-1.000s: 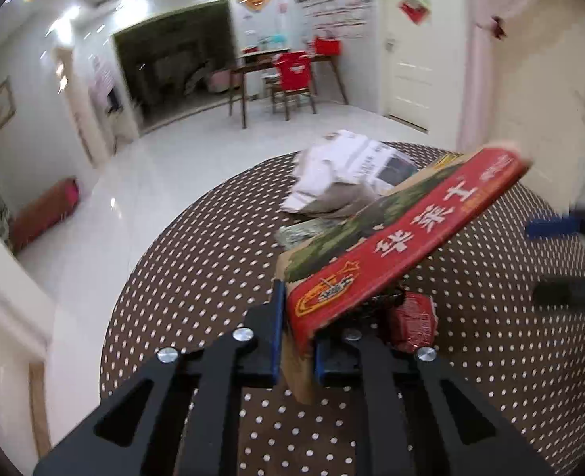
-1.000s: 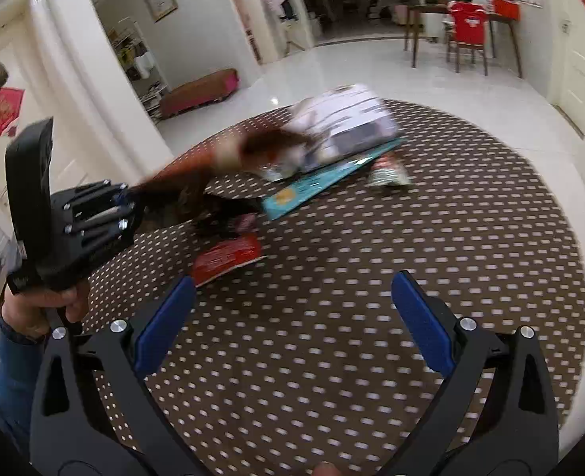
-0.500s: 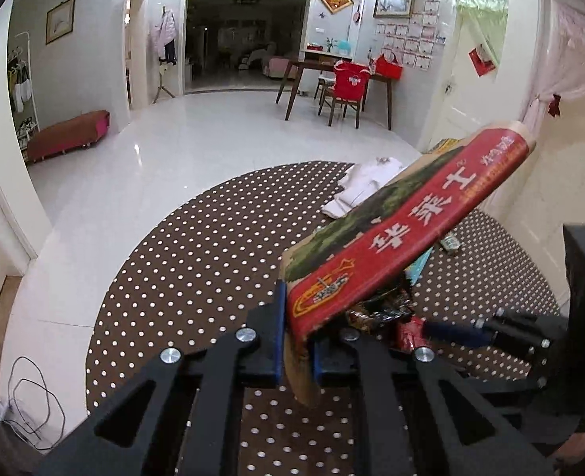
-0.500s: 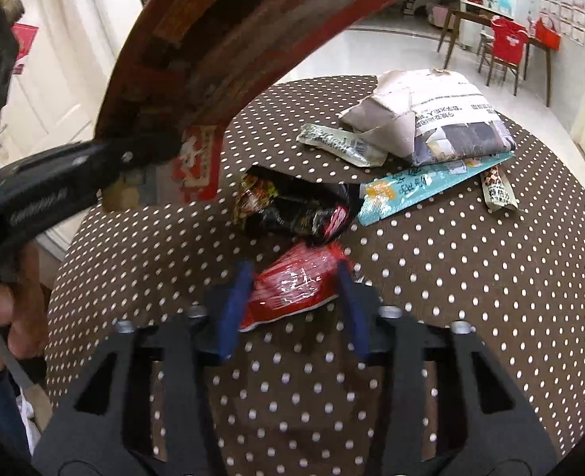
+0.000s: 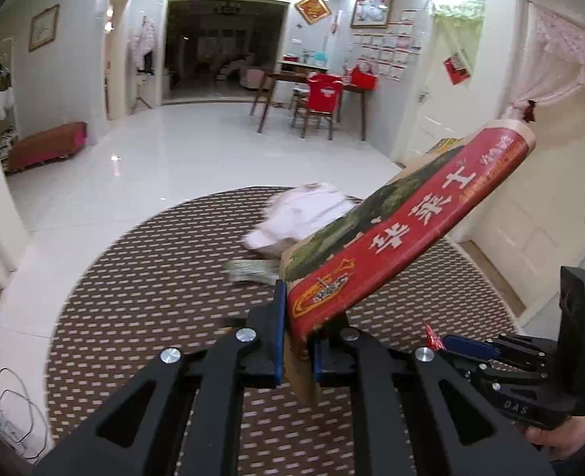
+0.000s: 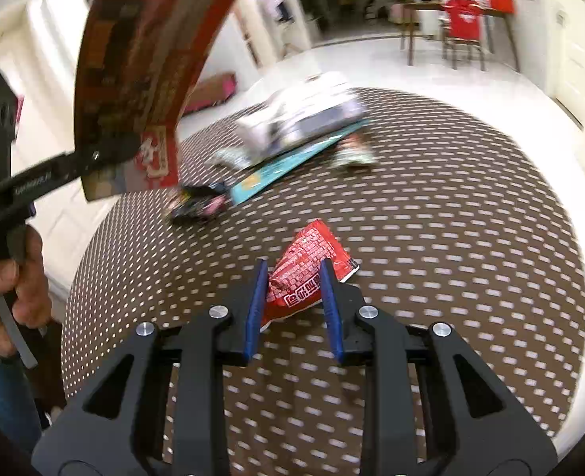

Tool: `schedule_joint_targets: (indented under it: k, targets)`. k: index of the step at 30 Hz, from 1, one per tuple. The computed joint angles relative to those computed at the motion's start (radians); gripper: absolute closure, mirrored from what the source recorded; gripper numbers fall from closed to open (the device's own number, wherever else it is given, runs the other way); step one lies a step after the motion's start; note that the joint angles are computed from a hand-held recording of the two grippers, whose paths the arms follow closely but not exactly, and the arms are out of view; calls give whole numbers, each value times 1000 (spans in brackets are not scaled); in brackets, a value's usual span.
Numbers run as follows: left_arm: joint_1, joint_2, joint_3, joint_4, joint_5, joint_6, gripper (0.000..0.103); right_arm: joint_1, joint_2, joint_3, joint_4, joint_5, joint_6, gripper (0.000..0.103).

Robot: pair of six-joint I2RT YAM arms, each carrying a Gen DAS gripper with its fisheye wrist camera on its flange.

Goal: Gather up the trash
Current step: 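Carry the brown paper bag and red wrapper to the wastebasket and open both tools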

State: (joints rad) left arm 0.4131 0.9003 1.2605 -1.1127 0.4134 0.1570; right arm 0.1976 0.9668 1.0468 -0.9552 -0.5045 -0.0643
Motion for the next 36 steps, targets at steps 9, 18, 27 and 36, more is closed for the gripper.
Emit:
schedule_joint_targets:
  k: [9,18,27,36]
  targets:
    - [-550,86,18,121,-282,-321,93,-587,101,111,-230,-326,-336,76]
    - [-861,318,123,232,-364,-475,93,-963,379,321,-372,-455,-571,76]
    - [-1061,717,429,250,-297,-591,93,-1142,647,477,-297,-421,-556,76]
    - [-1169,1215,918,65,-294,-660,92,-1191,888,546,-224,-367,-495,76]
